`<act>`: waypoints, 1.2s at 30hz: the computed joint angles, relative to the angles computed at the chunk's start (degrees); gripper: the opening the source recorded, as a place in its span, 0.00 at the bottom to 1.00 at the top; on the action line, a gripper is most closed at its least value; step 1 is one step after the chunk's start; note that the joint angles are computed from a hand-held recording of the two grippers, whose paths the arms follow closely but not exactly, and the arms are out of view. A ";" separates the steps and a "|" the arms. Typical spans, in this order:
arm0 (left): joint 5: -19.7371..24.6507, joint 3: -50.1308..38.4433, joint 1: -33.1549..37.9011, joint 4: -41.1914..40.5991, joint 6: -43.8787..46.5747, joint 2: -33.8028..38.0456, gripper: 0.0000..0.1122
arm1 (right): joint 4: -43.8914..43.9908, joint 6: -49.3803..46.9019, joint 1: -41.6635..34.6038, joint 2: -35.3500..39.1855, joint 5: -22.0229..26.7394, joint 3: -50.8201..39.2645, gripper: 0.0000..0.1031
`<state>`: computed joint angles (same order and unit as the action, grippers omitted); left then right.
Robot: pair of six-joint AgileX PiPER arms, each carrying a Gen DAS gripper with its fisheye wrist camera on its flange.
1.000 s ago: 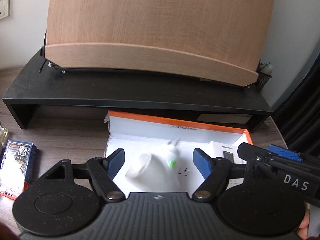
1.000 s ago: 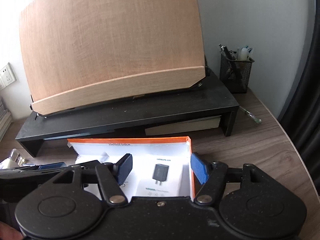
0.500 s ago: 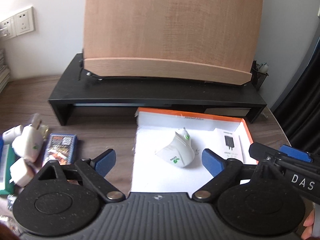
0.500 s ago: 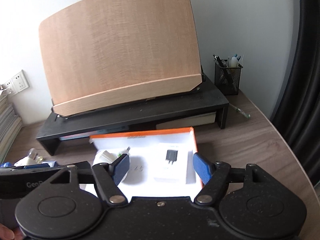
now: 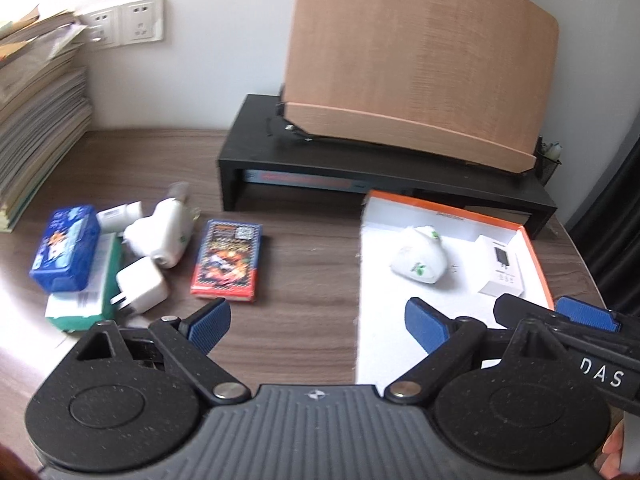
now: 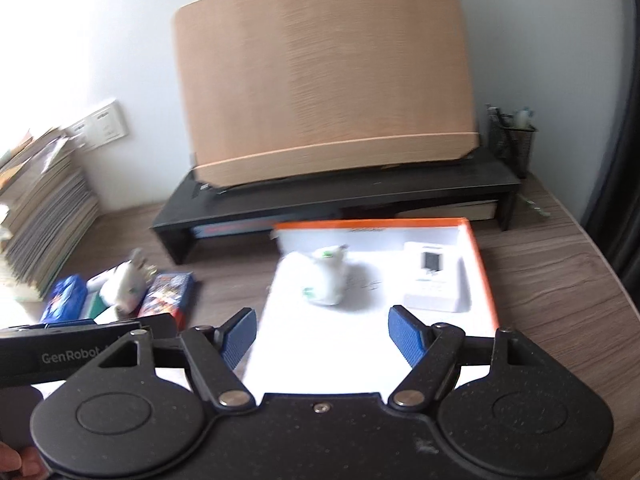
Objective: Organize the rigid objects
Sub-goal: 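Withdraw both grippers from the box back toward the scattered items, then grasp the clear glass bottle with the left gripper while the right grasps the black charger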
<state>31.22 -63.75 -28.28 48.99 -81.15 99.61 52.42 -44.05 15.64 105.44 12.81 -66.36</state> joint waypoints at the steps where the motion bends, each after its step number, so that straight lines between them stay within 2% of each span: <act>1: -0.02 1.42 0.31 0.46 -0.86 -1.04 0.86 | -0.04 0.03 0.92 -0.15 -0.19 0.25 0.84; 17: 1.07 18.92 6.47 4.64 -10.54 -13.98 0.86 | -1.38 1.68 12.77 2.38 1.08 -1.91 0.84; 23: 0.13 25.85 7.46 11.28 -19.00 -17.15 0.90 | -0.66 0.20 14.95 3.79 2.68 -3.00 0.84; 31: -2.11 30.96 11.62 20.73 -30.55 -14.51 0.92 | -3.04 2.09 15.83 6.09 4.18 -4.17 0.84; 36: -4.24 31.03 14.04 27.97 -37.16 -10.34 0.92 | -5.70 4.84 16.00 7.53 4.74 -5.49 0.84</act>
<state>26.99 -32.72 -14.24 76.96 -118.31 89.27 46.71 -39.21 31.64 112.98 17.55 -71.85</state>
